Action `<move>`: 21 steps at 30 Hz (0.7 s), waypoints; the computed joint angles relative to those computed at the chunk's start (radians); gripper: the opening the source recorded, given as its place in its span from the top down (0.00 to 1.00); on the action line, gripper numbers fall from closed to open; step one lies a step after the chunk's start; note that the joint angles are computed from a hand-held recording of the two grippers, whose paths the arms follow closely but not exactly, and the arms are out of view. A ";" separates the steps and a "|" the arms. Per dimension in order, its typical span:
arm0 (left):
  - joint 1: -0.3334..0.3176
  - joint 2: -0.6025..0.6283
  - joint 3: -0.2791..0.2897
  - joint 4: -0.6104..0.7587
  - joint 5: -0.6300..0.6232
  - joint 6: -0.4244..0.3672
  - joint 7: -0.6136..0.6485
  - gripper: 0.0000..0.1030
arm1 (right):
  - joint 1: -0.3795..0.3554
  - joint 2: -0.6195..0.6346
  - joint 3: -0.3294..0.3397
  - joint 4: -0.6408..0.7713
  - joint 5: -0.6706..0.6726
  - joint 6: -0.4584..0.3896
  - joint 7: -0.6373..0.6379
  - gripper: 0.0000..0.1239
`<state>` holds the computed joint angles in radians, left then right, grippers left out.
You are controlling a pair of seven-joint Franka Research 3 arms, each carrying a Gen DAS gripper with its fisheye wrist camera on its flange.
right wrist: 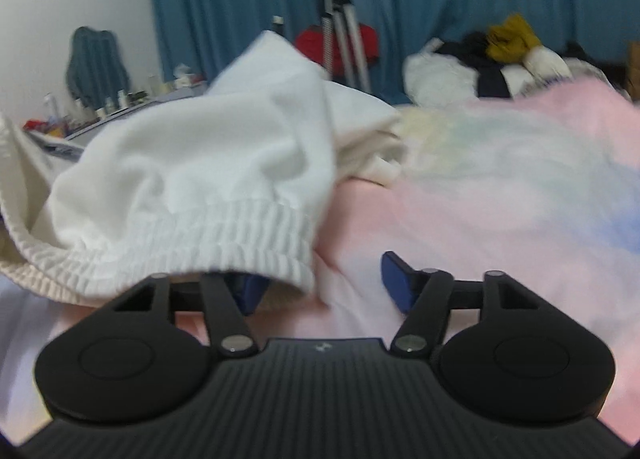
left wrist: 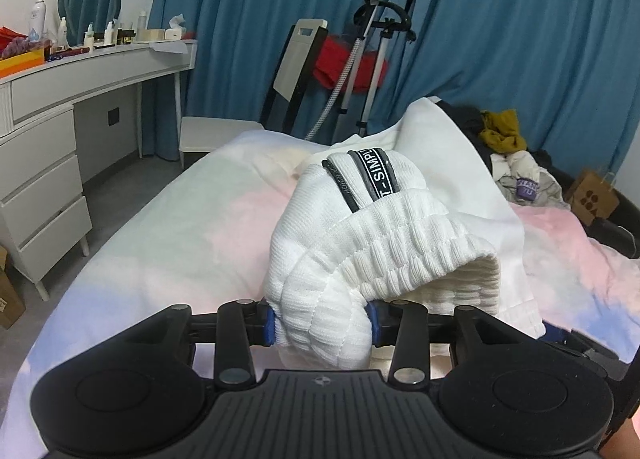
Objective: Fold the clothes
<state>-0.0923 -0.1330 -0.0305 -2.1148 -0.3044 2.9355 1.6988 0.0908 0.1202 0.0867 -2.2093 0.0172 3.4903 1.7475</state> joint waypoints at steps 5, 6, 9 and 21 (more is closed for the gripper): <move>0.023 0.026 -0.018 0.038 0.045 -0.034 -0.074 0.58 | 0.050 0.007 -0.019 0.005 0.060 0.061 -0.105 0.61; 0.027 0.028 -0.020 0.040 0.051 -0.037 -0.081 0.58 | 0.058 0.003 -0.022 0.004 0.075 0.064 -0.121 0.66; 0.027 0.020 -0.022 0.035 0.048 -0.050 -0.073 0.55 | 0.107 -0.018 -0.043 -0.001 0.189 0.051 -0.218 0.81; 0.003 -0.089 -0.029 -0.055 0.080 -0.041 -0.023 0.26 | 0.140 -0.226 0.014 -0.033 0.536 0.132 -0.440 0.91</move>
